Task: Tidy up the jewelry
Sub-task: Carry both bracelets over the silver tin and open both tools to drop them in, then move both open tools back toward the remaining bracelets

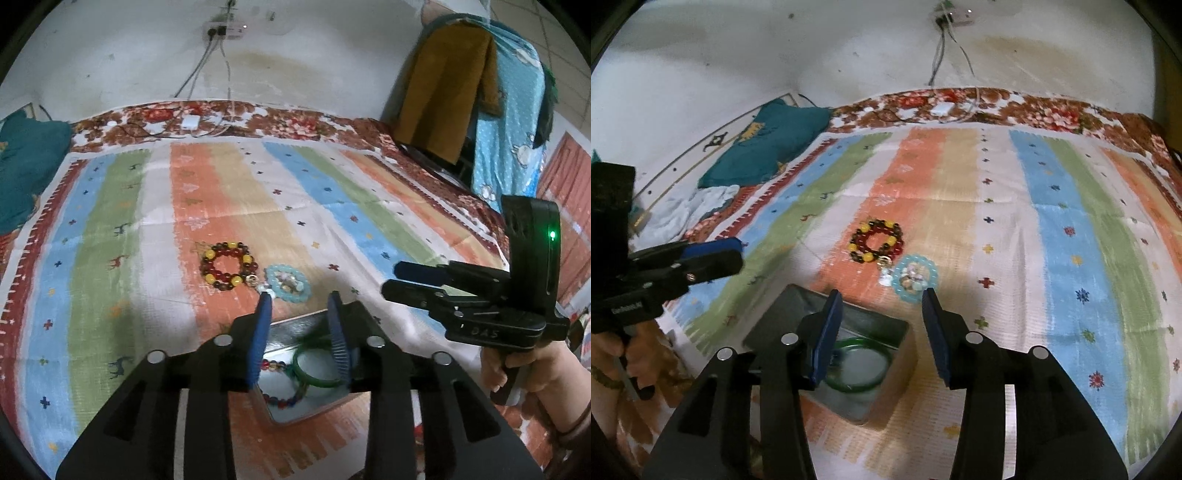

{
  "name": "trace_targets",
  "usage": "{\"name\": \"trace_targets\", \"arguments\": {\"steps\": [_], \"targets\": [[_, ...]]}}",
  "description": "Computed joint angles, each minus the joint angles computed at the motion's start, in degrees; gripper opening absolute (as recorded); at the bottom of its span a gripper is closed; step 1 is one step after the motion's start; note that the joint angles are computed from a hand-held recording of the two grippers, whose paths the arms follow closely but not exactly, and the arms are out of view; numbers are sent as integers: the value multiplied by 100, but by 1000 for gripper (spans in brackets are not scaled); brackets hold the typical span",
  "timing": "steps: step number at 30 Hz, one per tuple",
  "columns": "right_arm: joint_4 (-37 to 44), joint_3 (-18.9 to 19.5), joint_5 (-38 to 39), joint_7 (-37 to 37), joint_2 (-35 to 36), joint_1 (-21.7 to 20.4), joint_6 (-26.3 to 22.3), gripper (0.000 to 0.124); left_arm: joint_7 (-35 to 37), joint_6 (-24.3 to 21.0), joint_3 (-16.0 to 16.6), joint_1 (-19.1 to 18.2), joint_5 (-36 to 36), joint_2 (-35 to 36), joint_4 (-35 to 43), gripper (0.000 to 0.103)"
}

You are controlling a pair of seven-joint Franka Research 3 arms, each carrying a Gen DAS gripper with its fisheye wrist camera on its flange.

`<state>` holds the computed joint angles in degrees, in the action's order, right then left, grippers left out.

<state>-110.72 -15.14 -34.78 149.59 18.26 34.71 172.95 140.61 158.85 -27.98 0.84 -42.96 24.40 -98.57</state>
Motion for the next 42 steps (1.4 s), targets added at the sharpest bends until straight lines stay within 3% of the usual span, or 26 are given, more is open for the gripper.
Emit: {"name": "trace_targets", "arguments": {"steps": [4, 10, 20, 26, 42], "targets": [[68, 195, 351, -278, 68, -229, -105, 56, -315, 122, 131, -111, 295, 105, 108, 55], [203, 325, 864, -726, 209, -394, -179, 62, -1250, 215, 427, -346, 1307, 420, 452, 64], [525, 521, 1785, -1502, 458, -642, -415, 67, -2707, -138, 756, -559, 2817, 1094, 1381, 71], [893, 714, 2244, -2068, 726, -841, -703, 67, -2942, -444, 623, -468, 3113, 1405, 1835, 72], [1923, 970, 3171, -3036, 1437, -1187, -1401, 67, -3510, -1563, 972, -957, 3717, 2626, 3852, 73]]}}
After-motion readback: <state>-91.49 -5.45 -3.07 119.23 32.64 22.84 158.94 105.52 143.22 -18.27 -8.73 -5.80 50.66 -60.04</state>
